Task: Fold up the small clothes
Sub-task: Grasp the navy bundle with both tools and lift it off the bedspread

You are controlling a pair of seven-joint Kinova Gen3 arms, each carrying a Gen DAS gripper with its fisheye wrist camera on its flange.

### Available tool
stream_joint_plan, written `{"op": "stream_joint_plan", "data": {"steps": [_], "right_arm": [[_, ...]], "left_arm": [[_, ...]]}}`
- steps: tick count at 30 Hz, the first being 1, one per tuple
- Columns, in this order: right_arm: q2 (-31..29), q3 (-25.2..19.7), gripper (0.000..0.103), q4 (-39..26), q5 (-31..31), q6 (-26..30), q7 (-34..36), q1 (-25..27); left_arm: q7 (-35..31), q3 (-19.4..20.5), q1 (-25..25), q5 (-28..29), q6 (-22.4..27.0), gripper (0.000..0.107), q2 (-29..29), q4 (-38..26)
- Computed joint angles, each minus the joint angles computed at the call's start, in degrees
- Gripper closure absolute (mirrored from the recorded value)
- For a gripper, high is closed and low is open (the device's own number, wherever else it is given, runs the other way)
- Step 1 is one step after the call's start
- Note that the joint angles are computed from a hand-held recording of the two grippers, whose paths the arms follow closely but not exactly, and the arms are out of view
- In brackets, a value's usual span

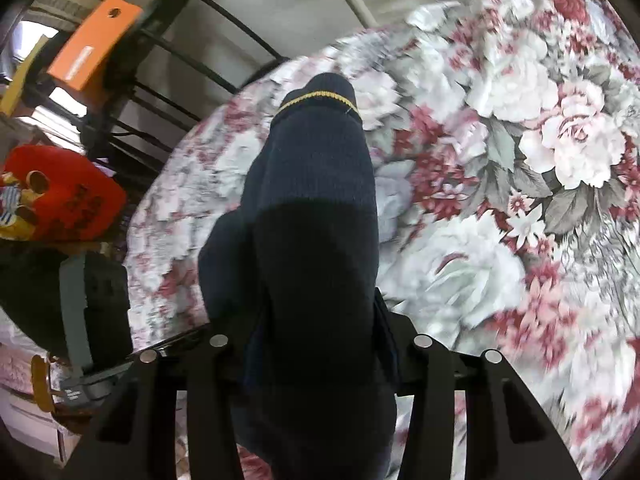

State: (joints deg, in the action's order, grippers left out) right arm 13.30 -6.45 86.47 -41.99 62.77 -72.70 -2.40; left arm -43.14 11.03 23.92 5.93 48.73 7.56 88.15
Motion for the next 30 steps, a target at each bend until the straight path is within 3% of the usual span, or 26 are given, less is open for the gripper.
{"op": "stream_joint_plan", "data": {"steps": [6,8,11,14,18,21,24,28,30], "right_arm": [[-4.93,-1.30,0.055,3.40,-5.14,0.05,0.31,-2.15],[-5.48,-1.83,0.055,3.86,-6.44,-0.05,-0.30,-4.14],[-5.28,-3.60,0.055,3.21,-8.13,-0.84,-2.34,-8.50],[-4.30,-6.04,0.056,0.54,-8.58,-2.29,-4.49,-13.71],[-0.23,-9.57,0.056,-6.41,-6.62,-4.22,-8.93,-21.75],[4.37,-12.02,0.056,-12.38,-4.48,-5.36,-12.79,-27.76],[8.81,-14.03,0.056,-17.89,-1.36,-6.81,-16.80,-34.28],[14.53,-14.90,0.056,-24.31,2.93,-7.37,-22.38,-41.24],[17.41,-14.85,0.056,-27.22,5.28,-7.57,-25.54,-44.79]], "left_arm": [[11.05,2.51,1.00,-8.99,5.55,0.062,-9.72,2.47],[14.83,5.86,-2.49,-10.42,9.04,0.062,-14.33,4.14],[20.49,4.75,-2.68,-12.17,16.01,0.062,-21.83,5.84],[22.60,4.27,-6.08,-12.43,23.00,0.062,-29.60,6.56],[19.89,0.52,-8.99,-13.91,32.32,0.062,-40.01,6.74],[12.90,-2.27,-15.56,-13.09,39.31,0.062,-45.43,4.91],[6.26,-7.48,-20.35,-14.56,46.30,0.062,-50.35,3.09],[5.85,-12.72,-17.00,-20.44,53.49,0.062,-53.72,2.19],[3.85,-15.48,-17.91,-22.06,54.79,0.062,-55.59,3.41]]}}
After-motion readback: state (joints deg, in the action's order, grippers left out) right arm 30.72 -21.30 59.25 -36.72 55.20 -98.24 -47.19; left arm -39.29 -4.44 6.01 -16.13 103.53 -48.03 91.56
